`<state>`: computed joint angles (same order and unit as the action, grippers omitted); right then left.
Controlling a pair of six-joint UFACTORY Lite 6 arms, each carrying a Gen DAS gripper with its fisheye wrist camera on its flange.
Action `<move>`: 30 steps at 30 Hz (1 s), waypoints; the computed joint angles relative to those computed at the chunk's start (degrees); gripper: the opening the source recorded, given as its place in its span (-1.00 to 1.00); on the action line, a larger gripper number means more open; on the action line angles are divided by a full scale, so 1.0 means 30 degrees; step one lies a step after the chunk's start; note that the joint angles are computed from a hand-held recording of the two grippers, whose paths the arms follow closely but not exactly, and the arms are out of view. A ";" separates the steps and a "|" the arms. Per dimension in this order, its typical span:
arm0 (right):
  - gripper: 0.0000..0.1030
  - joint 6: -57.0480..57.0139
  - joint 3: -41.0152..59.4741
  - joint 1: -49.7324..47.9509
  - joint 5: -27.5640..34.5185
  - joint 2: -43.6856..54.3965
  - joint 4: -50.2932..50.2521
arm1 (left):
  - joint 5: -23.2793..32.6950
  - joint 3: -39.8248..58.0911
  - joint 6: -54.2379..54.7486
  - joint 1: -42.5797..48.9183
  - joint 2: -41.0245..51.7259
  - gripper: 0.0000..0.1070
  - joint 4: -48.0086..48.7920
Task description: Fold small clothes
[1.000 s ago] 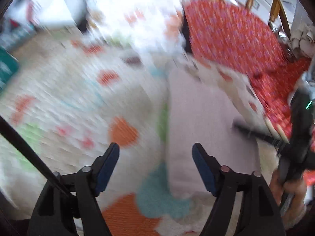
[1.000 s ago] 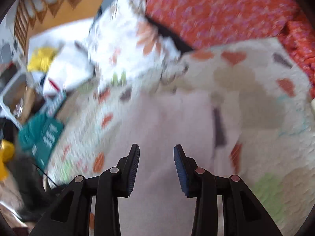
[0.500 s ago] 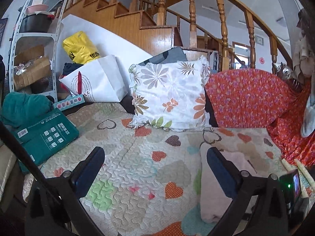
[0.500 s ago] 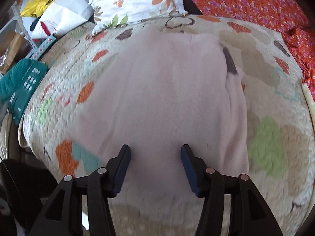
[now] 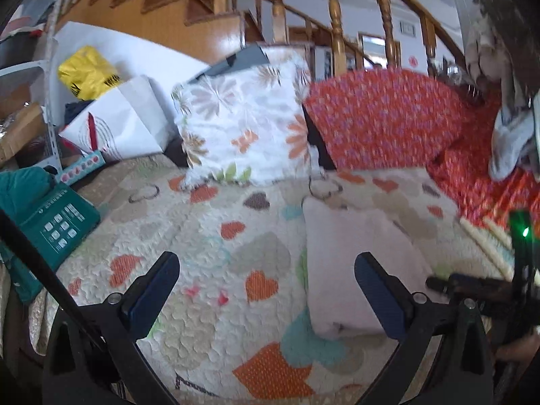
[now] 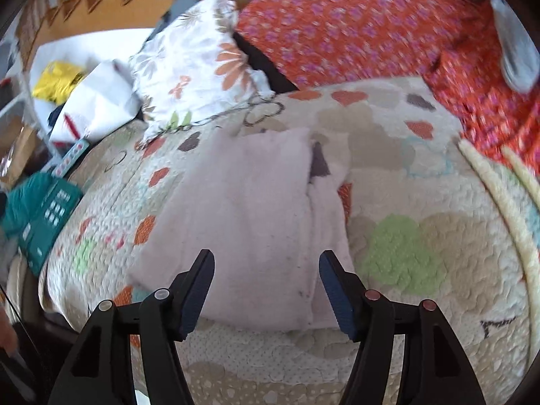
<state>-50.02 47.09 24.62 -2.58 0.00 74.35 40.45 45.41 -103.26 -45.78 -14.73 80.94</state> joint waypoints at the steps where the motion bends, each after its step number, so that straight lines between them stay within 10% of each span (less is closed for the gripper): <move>1: 0.34 -0.0849 0.0013 0.0009 -0.0234 0.0054 0.1007 | -0.0433 0.0009 0.0122 0.0267 0.0591 0.93 -0.0209; 21: 0.35 -0.7504 0.2646 0.1661 -0.2531 0.4331 0.7558 | -0.7699 0.0760 -0.0186 0.5357 0.9461 0.93 -0.1721; 30: 0.45 -0.9328 0.3453 0.1984 -0.2827 0.5376 0.8999 | -0.7886 0.0898 -0.0699 0.5442 0.9657 0.93 -0.1718</move>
<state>-78.01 57.45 30.58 -11.06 16.13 101.35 16.80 48.11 -105.35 -29.46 14.24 75.79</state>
